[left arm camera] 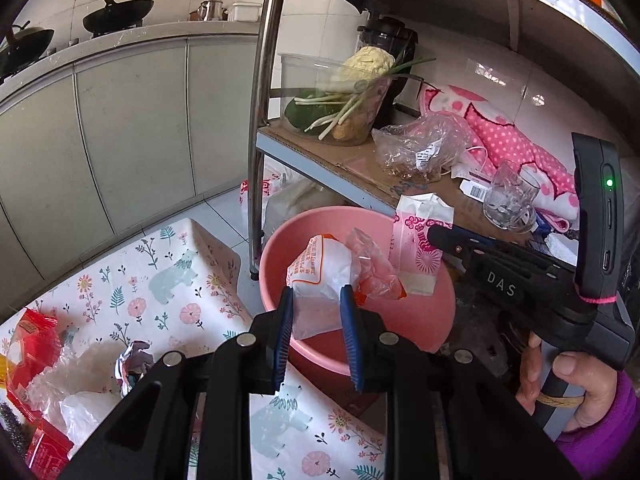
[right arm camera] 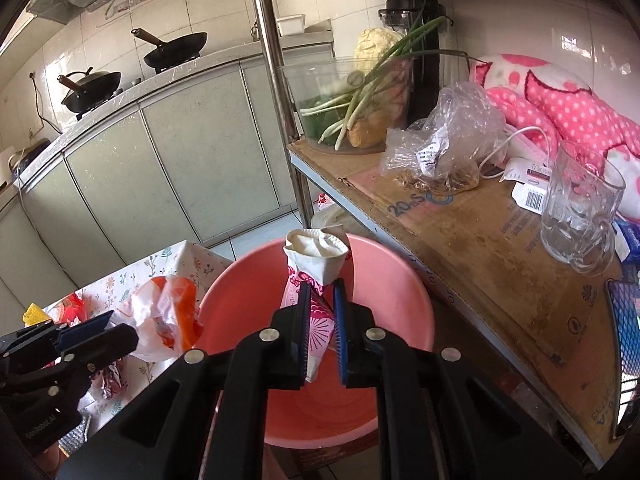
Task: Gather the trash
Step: 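Carry both bags over the pink bucket and open both tools to drop them, then move both open tools back over the trash on the table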
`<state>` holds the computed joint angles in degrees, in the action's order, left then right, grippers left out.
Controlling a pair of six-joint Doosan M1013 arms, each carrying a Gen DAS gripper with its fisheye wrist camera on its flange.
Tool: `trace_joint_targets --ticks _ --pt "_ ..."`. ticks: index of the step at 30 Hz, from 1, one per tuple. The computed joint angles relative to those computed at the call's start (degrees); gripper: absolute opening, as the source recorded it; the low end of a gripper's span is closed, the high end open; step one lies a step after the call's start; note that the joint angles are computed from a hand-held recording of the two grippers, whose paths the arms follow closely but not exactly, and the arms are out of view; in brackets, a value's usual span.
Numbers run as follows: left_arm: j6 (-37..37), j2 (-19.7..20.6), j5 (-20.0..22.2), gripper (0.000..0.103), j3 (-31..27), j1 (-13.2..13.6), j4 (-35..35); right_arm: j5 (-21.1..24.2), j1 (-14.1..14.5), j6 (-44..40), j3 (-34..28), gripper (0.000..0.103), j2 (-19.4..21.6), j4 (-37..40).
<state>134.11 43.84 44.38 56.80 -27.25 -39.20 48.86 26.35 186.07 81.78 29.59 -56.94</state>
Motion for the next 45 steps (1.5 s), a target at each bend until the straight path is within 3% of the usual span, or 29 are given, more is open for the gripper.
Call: trace_joint_targets --ticks 9,12,17,21,24,35,45 --pt "-0.7 1.0 1.2 0.027 -1.1 -0.5 1.4 0.9 -0.2 -2.8 -0.6 0.012 0.5 2.6" --pt "-2.2 1.7 3.2 0.029 -2.4 -0.5 1.3 0.4 -0.6 -3.8 -0.6 0.013 0.5 4.5" --pt "-4.5 1.5 4.0 0.042 -2.6 -0.4 1.4 -0.6 -0.7 -3.1 0.1 0.028 0.2 5.0" --pt "-4.0 0.7 3.2 0.046 -1.6 0.0 0.1 -0.3 -0.5 -2.9 0.4 0.029 -0.1 5.2" --pt "-3.5 0.0 2.4 0.056 -0.7 0.2 -0.9 0.3 0.0 -2.9 0.4 0.029 -0.2 4.7" --pt "1.0 -4.0 -0.6 0.057 5.2 1.6 -3.9 -2.0 2.1 -1.6 1.2 0.030 -1.3 3.9" --pt "4.5 -7.9 -3.0 0.057 11.0 5.0 -7.0 -5.4 4.3 -4.2 -0.7 0.031 -0.7 4.3"
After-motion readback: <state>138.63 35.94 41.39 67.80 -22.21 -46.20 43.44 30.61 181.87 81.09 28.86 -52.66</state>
